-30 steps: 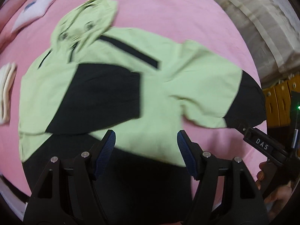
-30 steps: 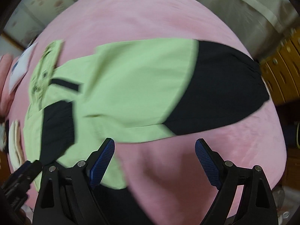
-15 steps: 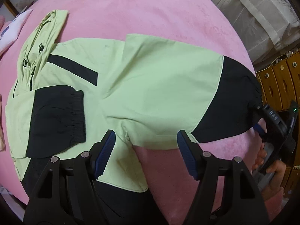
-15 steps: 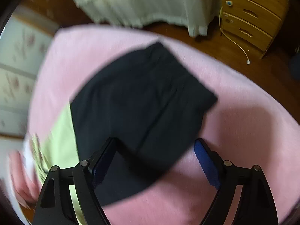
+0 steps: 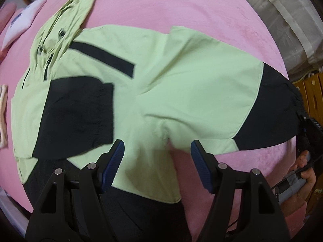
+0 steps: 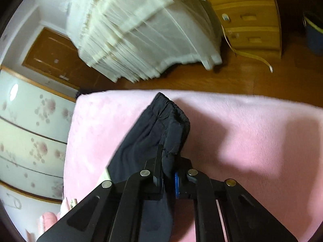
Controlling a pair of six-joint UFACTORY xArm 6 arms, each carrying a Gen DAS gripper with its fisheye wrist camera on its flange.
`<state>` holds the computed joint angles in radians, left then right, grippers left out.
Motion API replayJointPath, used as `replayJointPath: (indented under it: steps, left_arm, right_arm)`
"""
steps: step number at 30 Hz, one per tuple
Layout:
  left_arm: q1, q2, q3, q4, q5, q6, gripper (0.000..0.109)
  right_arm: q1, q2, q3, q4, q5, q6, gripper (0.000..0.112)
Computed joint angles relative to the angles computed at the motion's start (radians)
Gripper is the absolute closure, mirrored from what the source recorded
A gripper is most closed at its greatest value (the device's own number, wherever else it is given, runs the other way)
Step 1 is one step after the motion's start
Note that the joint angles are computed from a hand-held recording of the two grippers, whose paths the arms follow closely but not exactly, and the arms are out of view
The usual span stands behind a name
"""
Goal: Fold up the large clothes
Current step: 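Grasp the black cuff of the other sleeve with the right gripper and lift it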
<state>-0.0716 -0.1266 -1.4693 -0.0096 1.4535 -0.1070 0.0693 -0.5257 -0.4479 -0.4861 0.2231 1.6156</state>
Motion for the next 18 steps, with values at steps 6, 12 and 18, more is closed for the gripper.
replayJointPath:
  steps: [6, 12, 18]
  left_arm:
    - [0.117, -0.086, 0.058, -0.027, 0.006, 0.035, 0.043]
    - [0.299, -0.165, 0.097, -0.055, 0.028, 0.136, 0.043]
    - [0.523, -0.183, 0.095, -0.080, 0.051, 0.266, 0.043]
  right_arm:
    - [0.114, -0.005, -0.194, -0.222, 0.150, 0.096, 0.105]
    - [0.305, 0.195, -0.558, -0.373, 0.276, 0.112, 0.105]
    - [0.500, 0.506, -0.999, -0.414, 0.356, -0.055, 0.105]
